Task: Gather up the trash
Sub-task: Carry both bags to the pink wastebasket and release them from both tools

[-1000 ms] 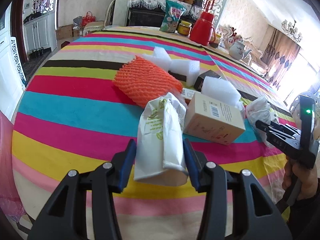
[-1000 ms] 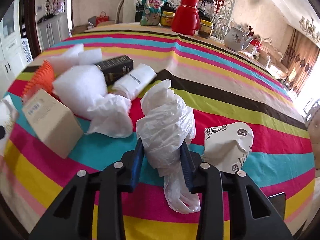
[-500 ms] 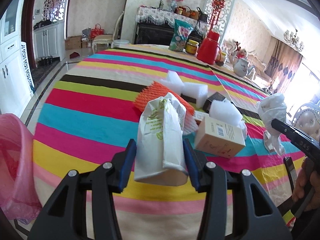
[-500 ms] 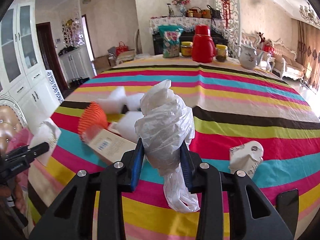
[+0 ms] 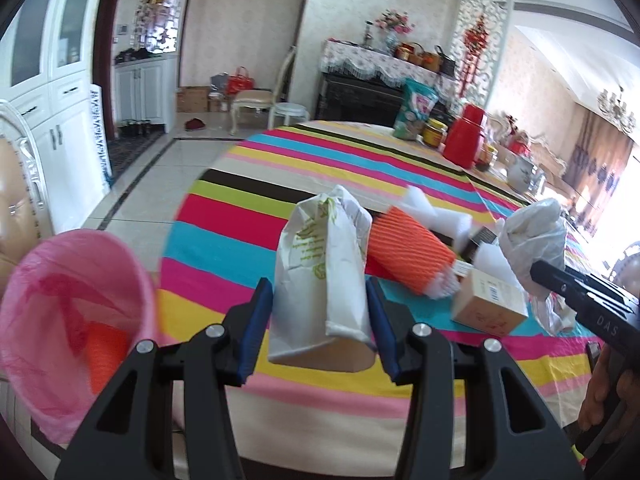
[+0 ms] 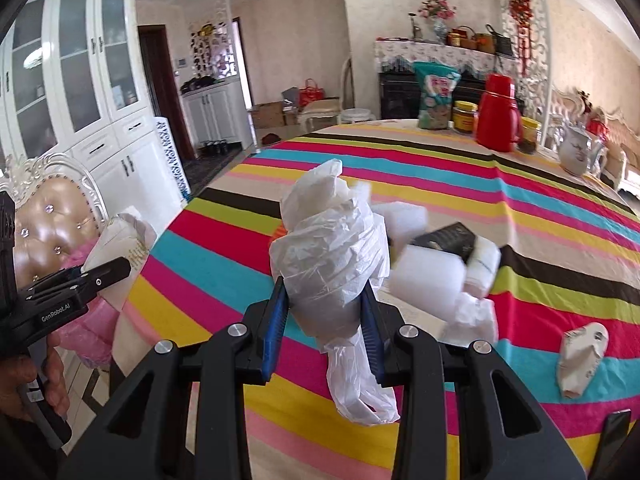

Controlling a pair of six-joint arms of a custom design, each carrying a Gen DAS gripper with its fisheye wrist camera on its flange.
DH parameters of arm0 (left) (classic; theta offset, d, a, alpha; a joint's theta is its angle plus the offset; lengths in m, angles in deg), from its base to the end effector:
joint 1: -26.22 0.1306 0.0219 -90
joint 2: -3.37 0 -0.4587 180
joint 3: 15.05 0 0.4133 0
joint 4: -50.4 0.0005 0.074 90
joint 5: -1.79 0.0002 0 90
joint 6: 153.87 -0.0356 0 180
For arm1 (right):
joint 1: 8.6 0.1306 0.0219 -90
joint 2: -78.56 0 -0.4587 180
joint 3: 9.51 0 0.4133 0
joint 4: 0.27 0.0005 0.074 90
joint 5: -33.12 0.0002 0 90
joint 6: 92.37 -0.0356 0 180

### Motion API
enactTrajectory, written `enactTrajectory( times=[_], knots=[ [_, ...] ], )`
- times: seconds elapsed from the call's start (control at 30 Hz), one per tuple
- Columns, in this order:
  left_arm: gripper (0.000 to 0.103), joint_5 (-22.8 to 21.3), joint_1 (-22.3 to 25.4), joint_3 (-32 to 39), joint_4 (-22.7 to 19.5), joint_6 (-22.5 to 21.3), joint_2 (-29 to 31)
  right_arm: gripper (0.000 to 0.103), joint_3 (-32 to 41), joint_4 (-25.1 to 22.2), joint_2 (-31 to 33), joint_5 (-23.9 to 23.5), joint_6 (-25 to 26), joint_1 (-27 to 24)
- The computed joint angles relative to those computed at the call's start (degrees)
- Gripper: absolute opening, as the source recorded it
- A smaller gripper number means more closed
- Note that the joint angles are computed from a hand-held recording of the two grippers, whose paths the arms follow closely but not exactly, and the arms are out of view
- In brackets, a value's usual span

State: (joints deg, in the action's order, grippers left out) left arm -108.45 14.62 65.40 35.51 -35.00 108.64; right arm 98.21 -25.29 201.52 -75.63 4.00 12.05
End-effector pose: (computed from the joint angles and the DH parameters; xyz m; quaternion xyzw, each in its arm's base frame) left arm 0.5904 -0.1091 0.3308 -0.2076 0.8698 0.0046 0.4475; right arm 0.7001 0.2755 0.3371 -0.2757 0.8544 0.1982 0.3934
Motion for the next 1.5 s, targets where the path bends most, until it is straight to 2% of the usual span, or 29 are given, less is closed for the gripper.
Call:
enactTrajectory(
  times=[0.33, 0.6, 1.03, 1.37, 1.5],
  knots=[
    [0.046, -5.4, 5.2, -9.3, 0.9, 2.5, -9.4, 0.034, 2.2, -1.7, 0.0, -2.5, 2.4, 6.6],
    [0.046, -7.8, 9.8, -15.2, 0.0, 3.6, -16.5, 0.034, 6.3, -4.3, 2.0, -3.9, 4.0, 12.3],
    [0.047, -6.9, 15.5, -20.4, 0.2, 5.7, -20.8, 0.035, 13.5, -9.4, 6.8, -5.7, 5.7, 20.1],
    [0.047, -5.4, 18.6, -22.6, 1.4, 5.9, -22.8, 0.035, 18.4, -12.5, 10.3, -5.3, 6.9, 23.5],
    [0.048, -5.0, 19.1, -23.0, 1.9, 5.9, -23.1, 0.039, 19.8, -13.2, 11.3, -5.2, 7.4, 24.2]
  ],
)
